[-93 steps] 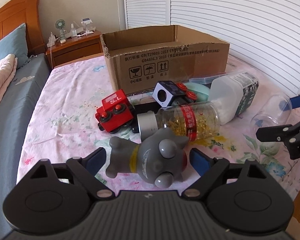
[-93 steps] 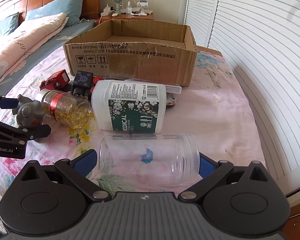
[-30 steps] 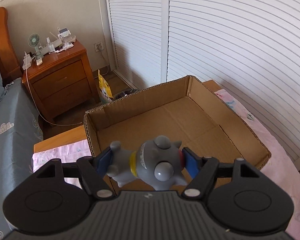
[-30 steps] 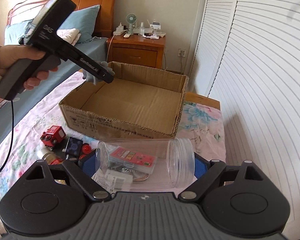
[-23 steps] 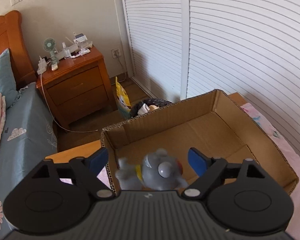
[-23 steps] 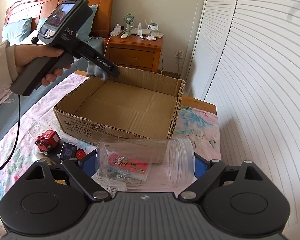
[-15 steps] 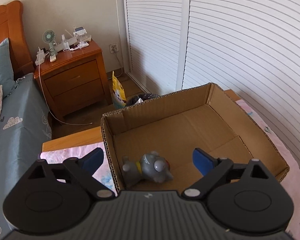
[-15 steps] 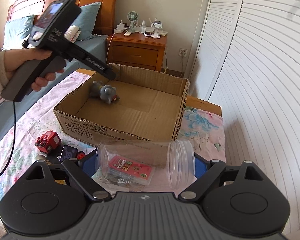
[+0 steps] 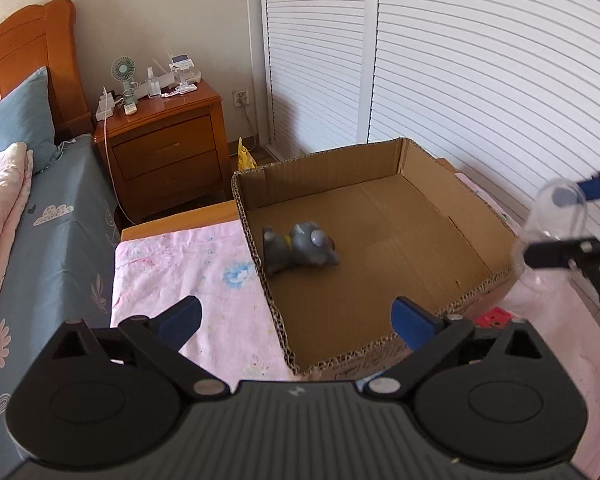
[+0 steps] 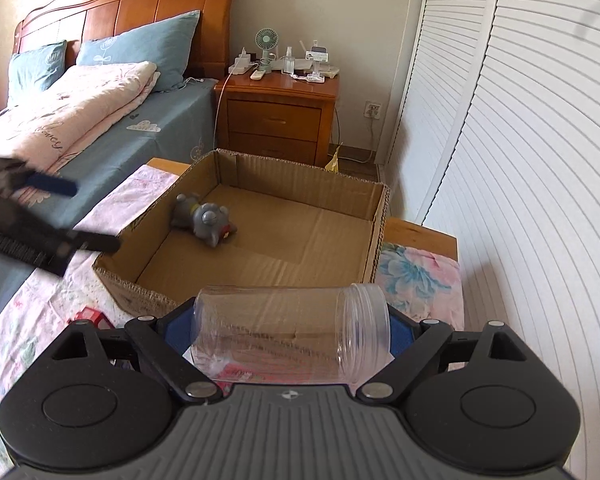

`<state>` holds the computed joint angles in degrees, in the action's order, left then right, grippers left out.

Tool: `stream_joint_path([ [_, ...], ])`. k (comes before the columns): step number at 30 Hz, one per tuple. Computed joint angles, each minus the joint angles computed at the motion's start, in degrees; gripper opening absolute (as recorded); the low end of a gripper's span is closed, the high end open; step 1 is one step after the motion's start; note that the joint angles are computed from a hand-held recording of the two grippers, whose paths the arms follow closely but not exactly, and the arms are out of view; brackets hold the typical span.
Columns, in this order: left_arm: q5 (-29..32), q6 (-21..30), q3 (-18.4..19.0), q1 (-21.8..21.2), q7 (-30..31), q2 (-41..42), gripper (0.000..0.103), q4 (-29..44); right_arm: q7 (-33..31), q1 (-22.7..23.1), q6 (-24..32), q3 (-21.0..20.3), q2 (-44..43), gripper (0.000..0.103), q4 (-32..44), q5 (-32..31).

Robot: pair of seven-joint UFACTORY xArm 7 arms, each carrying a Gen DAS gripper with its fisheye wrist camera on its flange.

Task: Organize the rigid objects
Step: 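Lower the clear cup into the box and open the right tool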

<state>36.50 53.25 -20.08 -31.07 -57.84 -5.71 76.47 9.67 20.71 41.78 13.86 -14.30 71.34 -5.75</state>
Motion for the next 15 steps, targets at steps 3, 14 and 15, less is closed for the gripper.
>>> stream_joint_path([
  [3, 1.19, 0.27, -1.20, -0.66, -1.01, -2.08, 0.101, -2.73, 1.36, -0.47, 0.71, 0.41, 4.49, 0.093, 4.43, -1.71],
  [14, -1.01, -2.13, -3.67, -0.27, -1.10, -6.51, 0.101, -8.73, 6.95, 3.65, 6.67, -2.49, 22.39, 0.093, 24.02, -8.30],
  [15, -0.82, -1.96, -3.89, 0.03, -1.25, -6.85, 0.101, -8.97, 7.47, 4.31, 7.43, -2.98, 24.14, 0.093, 26.16, -9.18],
])
